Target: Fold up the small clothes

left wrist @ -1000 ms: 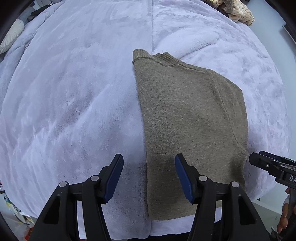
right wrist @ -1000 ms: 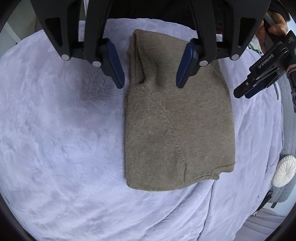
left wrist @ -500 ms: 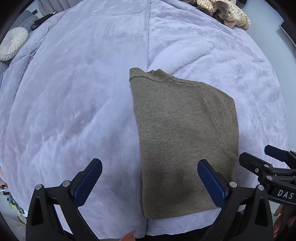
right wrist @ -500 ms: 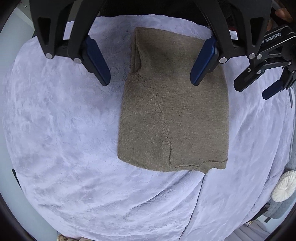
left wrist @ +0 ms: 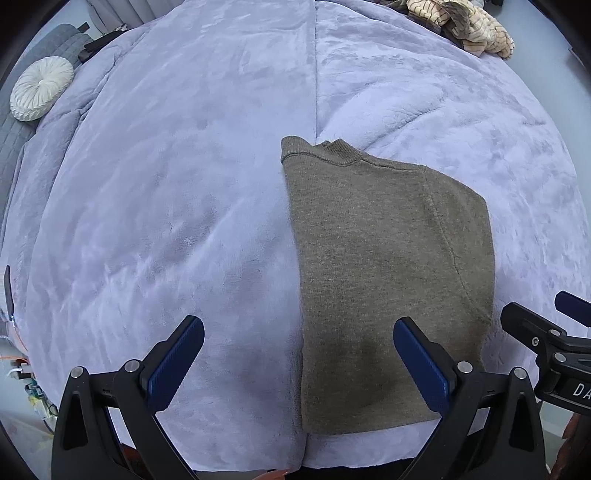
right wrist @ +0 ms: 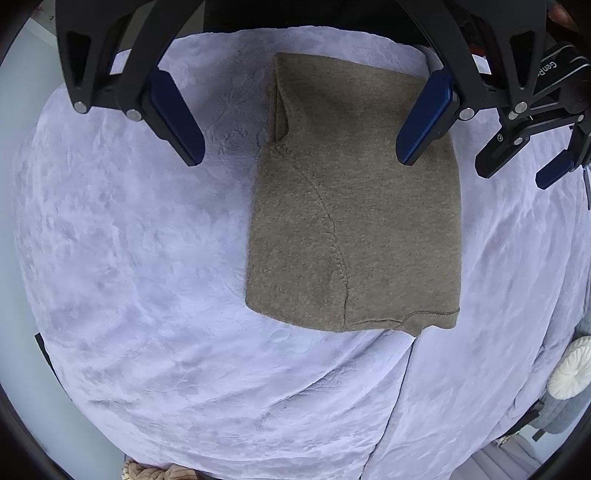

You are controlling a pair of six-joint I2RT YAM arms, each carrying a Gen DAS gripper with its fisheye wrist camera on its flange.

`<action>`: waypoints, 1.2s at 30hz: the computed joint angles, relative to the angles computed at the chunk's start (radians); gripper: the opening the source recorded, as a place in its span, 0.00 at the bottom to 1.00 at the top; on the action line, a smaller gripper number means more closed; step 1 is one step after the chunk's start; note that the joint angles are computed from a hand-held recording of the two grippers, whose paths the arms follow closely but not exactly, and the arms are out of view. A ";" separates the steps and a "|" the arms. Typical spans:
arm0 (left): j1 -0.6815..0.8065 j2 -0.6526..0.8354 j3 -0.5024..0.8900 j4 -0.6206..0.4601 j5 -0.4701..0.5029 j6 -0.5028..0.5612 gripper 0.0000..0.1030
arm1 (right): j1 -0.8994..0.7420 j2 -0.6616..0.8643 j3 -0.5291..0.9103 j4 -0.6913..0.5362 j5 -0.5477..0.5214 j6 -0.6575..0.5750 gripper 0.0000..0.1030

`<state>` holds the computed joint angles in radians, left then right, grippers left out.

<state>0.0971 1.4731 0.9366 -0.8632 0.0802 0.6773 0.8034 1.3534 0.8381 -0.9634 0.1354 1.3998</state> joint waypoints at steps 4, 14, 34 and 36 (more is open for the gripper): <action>-0.002 -0.003 -0.007 0.011 -0.018 0.000 1.00 | -0.001 -0.007 -0.002 -0.011 0.004 0.009 1.00; -0.011 -0.011 -0.015 0.015 -0.036 -0.003 1.00 | -0.007 -0.008 0.005 -0.031 0.008 0.005 1.00; -0.011 0.025 -0.001 0.014 -0.053 -0.008 1.00 | -0.016 0.006 0.012 -0.024 0.005 -0.007 1.00; -0.011 0.026 0.000 0.012 -0.052 -0.008 1.00 | -0.017 0.008 0.013 -0.024 0.003 -0.009 1.00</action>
<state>0.0859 1.4991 0.9367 -0.8515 0.0281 0.6697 0.7866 1.3618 0.8510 -0.9875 0.1389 1.3907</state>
